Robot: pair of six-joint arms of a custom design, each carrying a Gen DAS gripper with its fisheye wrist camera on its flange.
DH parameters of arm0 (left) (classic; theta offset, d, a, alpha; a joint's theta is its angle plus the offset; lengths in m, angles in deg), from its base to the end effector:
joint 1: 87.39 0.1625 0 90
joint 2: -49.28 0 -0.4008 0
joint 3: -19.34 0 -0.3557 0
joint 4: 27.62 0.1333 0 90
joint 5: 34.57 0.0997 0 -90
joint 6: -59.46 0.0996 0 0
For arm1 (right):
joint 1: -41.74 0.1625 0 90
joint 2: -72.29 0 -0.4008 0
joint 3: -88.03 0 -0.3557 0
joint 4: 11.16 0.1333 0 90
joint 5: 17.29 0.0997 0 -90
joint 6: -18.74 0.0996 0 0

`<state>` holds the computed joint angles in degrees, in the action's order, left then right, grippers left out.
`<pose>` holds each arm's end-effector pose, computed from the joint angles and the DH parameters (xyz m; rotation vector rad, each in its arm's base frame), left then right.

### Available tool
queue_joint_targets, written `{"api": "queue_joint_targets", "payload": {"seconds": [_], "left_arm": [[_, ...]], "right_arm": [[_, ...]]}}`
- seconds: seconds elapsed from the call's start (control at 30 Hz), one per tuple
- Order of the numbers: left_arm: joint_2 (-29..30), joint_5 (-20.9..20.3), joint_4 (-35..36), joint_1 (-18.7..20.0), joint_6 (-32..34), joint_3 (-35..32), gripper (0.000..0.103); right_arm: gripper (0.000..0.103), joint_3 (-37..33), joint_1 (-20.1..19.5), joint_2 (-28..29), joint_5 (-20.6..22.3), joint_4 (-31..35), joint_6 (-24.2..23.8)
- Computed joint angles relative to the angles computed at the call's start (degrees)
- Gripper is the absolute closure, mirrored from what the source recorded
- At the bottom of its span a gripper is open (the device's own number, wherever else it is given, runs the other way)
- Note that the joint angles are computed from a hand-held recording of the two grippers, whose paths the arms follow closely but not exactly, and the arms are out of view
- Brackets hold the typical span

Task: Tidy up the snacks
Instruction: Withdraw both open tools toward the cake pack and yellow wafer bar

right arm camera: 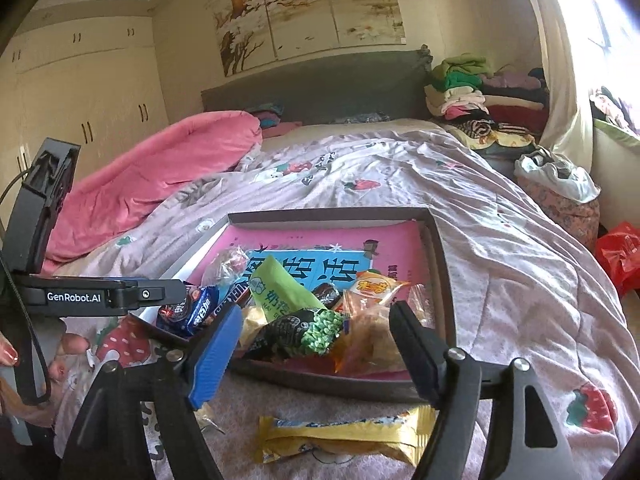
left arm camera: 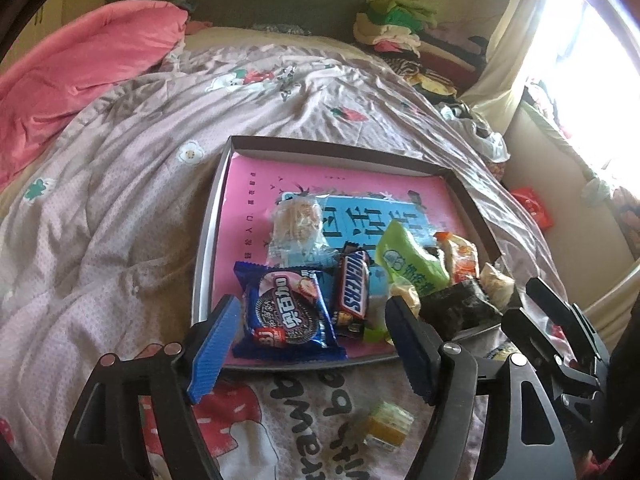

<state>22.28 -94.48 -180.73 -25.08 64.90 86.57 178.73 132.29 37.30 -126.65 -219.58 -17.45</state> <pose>-0.1881 -0.7528 0.0741 0.6122 2.5597 -0.6581 0.1066 -0.6570 0.1440 0.4853 -2.2008 1.1833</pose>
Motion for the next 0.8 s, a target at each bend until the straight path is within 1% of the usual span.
{"api": "queue_joint_targets", "payload": {"seconds": [0.27, 0.33, 0.57, 0.63, 0.8], "left_arm": [[-1.8, -1.6, -0.8, -0.5, 0.1, 2.8, 0.027], [-2.3, -1.9, -0.9, -0.6, 0.0, 3.6, 0.027], [-3.9, -3.0, -2.4, -0.9, 0.0, 6.6, 0.025], [-4.3, -3.0, -2.7, -1.0, 0.0, 7.5, 0.024], [-5.1, -3.1, -2.1, -1.0, 0.0, 9.5, 0.024]], "right_arm": [[0.025, 3.0, 0.0, -2.7, -0.6, -0.7, 4.0], [0.023, 3.8, 0.0, -3.2, -1.0, -1.0, 4.8], [0.021, 5.7, 0.2, -4.4, -2.1, -0.7, 6.4], [0.018, 6.4, 0.3, -4.7, -2.4, -0.7, 6.8], [0.016, 7.3, 0.5, -5.0, -3.7, 0.6, 8.3]]}}
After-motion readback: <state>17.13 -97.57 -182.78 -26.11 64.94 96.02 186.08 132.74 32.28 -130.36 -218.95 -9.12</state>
